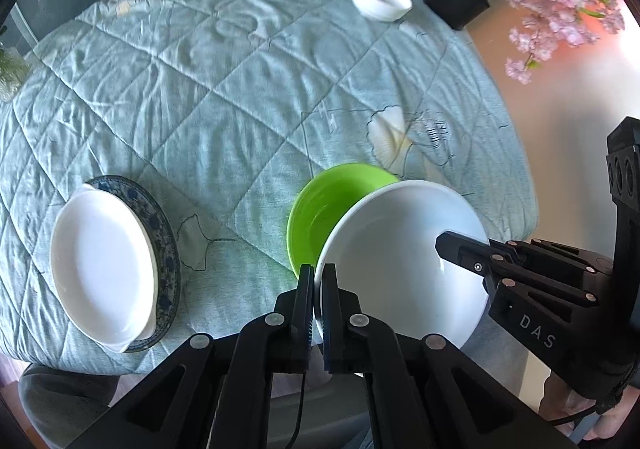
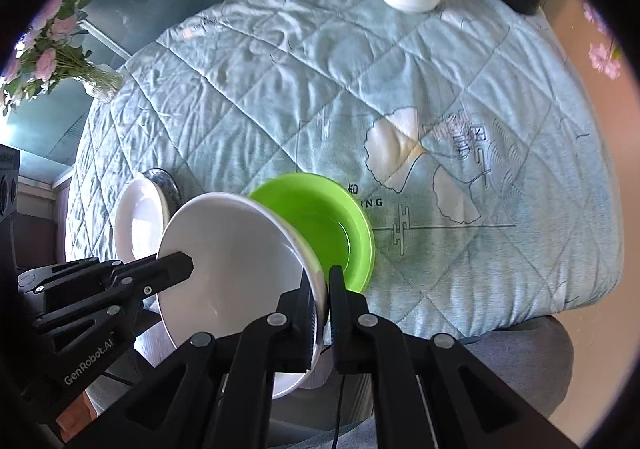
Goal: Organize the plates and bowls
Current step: 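Carry the large white bowl and lower it into the lime-green bowl, then open both grippers and release the white bowl inside the green bowl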
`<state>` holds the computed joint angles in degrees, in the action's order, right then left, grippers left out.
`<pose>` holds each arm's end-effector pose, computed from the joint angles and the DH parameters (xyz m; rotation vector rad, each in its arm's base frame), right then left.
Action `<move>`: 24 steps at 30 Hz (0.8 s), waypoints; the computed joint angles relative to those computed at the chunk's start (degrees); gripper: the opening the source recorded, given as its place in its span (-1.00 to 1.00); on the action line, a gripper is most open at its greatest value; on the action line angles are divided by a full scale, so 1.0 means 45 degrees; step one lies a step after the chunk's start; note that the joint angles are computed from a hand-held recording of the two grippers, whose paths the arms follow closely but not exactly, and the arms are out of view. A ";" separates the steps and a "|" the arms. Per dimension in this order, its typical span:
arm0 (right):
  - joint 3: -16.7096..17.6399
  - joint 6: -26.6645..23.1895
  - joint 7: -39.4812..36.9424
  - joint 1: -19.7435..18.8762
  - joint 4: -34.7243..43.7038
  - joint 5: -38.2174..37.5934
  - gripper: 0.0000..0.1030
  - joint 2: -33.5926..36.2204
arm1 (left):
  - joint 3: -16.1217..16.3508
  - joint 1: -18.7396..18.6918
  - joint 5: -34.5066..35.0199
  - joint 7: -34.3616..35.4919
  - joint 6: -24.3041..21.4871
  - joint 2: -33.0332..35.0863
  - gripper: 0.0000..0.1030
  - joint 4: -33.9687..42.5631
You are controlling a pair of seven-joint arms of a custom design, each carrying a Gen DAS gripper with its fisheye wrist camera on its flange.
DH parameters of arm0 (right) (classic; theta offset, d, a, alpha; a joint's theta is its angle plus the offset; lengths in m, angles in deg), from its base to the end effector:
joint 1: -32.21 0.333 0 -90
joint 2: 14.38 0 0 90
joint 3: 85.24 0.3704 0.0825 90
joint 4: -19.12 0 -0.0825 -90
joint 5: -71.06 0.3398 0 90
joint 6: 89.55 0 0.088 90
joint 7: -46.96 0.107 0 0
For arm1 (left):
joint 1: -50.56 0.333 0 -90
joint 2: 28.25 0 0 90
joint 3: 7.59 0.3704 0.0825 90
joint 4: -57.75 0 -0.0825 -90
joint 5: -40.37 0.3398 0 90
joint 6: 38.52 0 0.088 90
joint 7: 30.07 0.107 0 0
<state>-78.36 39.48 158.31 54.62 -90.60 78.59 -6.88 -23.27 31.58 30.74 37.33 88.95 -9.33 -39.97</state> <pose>0.5041 0.2829 0.5215 -2.1179 1.9872 0.0714 0.5397 -0.3510 0.4971 1.9835 -2.1887 0.3785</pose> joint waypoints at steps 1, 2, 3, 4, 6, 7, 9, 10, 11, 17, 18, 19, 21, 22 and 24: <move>-0.0002 0.0014 -0.0028 -0.0006 -0.0006 0.0022 -0.89 0.0076 | 0.0028 -0.0023 0.0072 -0.0007 -0.0017 0.0152 -1.00 0.0056; -0.0003 0.0038 -0.0074 -0.0021 -0.0002 0.0084 -0.89 0.0200 | 0.0047 -0.0041 0.0138 -0.0021 -0.0059 0.0246 -1.00 0.0110; -0.0002 0.0064 -0.0113 -0.0035 -0.0006 0.0154 -0.89 0.0281 | 0.0070 -0.0055 0.0192 -0.0051 -0.0091 0.0381 -1.00 0.0172; 0.0000 0.0103 -0.0153 -0.0050 -0.0015 0.0241 -0.89 0.0380 | 0.0081 -0.0052 0.0204 -0.0079 -0.0123 0.0476 -1.00 0.0213; 0.0004 0.0159 -0.0222 -0.0070 -0.0011 0.0364 -0.89 0.0540 | 0.0122 -0.0052 0.0258 -0.0155 -0.0158 0.0715 -1.00 0.0336; 0.0008 0.0173 -0.0278 -0.0087 -0.0007 0.0449 -0.89 0.0600 | 0.0135 -0.0031 0.0276 -0.0150 -0.0169 0.0810 -1.00 0.0364; 0.0001 0.0320 -0.0324 -0.0107 -0.0063 0.0561 -0.89 0.0715 | 0.0141 -0.0036 0.0342 -0.0144 -0.0152 0.0995 -1.00 0.0482; -0.0003 0.0304 -0.0323 -0.0106 -0.0031 0.0563 -0.89 0.0791 | 0.0148 -0.0049 0.0381 -0.0155 -0.0164 0.1123 -1.00 0.0573; -0.0012 0.0297 -0.0349 -0.0139 -0.0027 0.0645 -0.89 0.0864 | 0.0134 -0.0033 0.0358 -0.0135 -0.0150 0.1201 -1.00 0.0602; -0.0105 0.0267 -0.0221 -0.0186 0.0053 0.0490 -0.89 0.1078 | 0.0138 -0.0065 0.0371 -0.0189 -0.0142 0.1682 -0.99 0.0969; -0.0109 0.0239 -0.0181 -0.0170 0.0094 0.0417 -0.89 0.1125 | 0.0141 -0.0075 0.0390 -0.0200 -0.0142 0.1752 -0.99 0.1019; -0.0111 0.0219 -0.0160 -0.0165 0.0114 0.0368 -0.89 0.1161 | 0.0129 -0.0069 0.0382 -0.0180 -0.0142 0.1821 -0.99 0.1054; -0.0137 0.0156 -0.0033 -0.0146 0.0169 0.0241 -0.89 0.1257 | 0.0097 -0.0059 0.0305 -0.0175 -0.0123 0.1976 -0.99 0.1132; -0.0146 0.0160 0.0020 -0.0141 0.0168 0.0191 -0.89 0.1279 | 0.0102 -0.0078 0.0295 -0.0213 -0.0007 0.2014 -0.99 0.1119; -0.0170 0.0155 0.0162 -0.0100 0.0212 -0.0002 -0.89 0.1311 | 0.0101 -0.0103 0.0300 -0.0254 0.0097 0.2059 -0.98 0.1143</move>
<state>-79.12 40.18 159.03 54.17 -89.64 78.58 -0.98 -22.81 31.11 32.09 36.19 89.39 -0.06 -34.83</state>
